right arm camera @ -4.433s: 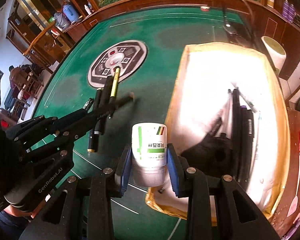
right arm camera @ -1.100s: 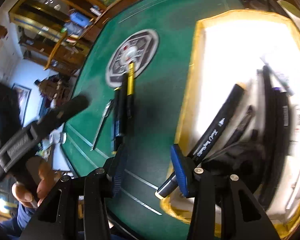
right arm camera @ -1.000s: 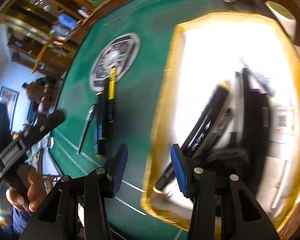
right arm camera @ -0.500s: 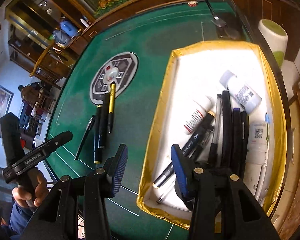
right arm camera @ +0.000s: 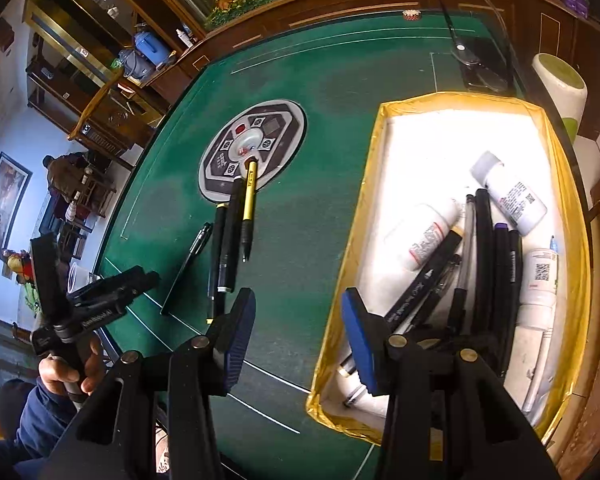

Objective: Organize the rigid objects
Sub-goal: 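Grasp a black pen with the left tool while the right tool grasps the yellow pen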

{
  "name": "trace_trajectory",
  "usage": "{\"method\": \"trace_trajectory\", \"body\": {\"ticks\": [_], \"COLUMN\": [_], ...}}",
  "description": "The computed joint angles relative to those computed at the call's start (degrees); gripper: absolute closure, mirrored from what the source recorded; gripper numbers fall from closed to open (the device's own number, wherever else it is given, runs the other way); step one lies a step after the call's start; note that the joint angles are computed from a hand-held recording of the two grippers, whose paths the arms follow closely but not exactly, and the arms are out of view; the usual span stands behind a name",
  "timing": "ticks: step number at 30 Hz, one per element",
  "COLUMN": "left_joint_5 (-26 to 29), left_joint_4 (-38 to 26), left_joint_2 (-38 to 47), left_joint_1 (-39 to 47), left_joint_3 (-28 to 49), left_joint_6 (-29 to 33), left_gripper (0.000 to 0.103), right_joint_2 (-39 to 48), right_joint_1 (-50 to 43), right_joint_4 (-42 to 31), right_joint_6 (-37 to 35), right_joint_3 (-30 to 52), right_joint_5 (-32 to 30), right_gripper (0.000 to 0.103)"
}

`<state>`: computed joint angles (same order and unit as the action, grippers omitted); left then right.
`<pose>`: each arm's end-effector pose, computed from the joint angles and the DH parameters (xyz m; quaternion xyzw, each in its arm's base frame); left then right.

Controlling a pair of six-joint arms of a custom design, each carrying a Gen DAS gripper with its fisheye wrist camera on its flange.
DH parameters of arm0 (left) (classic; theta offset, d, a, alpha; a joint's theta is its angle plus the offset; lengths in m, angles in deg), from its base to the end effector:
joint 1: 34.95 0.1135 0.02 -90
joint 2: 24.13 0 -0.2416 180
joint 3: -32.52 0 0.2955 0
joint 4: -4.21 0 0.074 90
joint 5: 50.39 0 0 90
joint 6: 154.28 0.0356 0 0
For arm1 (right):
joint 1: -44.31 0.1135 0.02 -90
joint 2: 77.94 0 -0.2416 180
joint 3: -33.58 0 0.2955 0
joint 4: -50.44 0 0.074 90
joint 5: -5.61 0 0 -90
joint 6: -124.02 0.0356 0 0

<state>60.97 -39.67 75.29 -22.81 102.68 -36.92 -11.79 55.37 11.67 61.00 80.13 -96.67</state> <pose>0.3434 0.0606 0.1049 0.1557 0.9599 -0.1239 0.1975 0.2515 0.0569 0.1427 0.1036 0.9514 0.1856 0.2226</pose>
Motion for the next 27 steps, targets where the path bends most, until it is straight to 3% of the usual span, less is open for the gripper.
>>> {"method": "trace_trajectory", "body": {"ticks": [5,7,9,12,16,23,27], "left_joint_5": [-2.58,-3.06,-3.84,-6.76,-8.28,-6.92,-5.98], "left_joint_4": [2.03,1.95,3.07,7.22,9.48,11.59,11.64], "left_joint_2": [3.66,6.08,7.14,6.7,6.6,6.42,6.54], "left_joint_1": [-1.72,-2.18,-3.02,-5.04,-5.92,-5.26,-4.81], "left_joint_3": [1.28,2.95,3.21,1.71,0.92,-0.3,-0.28], "left_joint_6": [1.24,1.1,0.72,-0.69,-1.26,1.04,1.88], "left_gripper": [0.042,0.05,0.073,0.091,0.091,0.091,0.091], "right_joint_2": [-0.26,0.15,0.93,4.03,11.93,38.26,47.43], "right_joint_1": [1.89,2.67,3.58,5.56,7.91,9.74,9.92], "right_joint_4": [0.72,0.92,1.1,1.15,1.76,0.12,-2.55], "right_joint_6": [1.91,2.41,2.92,3.22,3.14,2.14,1.21], "right_joint_3": [-0.57,-0.57,-0.2,2.05,8.53,31.37,40.71], "right_joint_5": [0.8,1.2,1.63,3.08,4.33,7.41,11.11], "right_gripper": [0.059,0.059,0.059,0.059,0.059,0.063,0.064]}}
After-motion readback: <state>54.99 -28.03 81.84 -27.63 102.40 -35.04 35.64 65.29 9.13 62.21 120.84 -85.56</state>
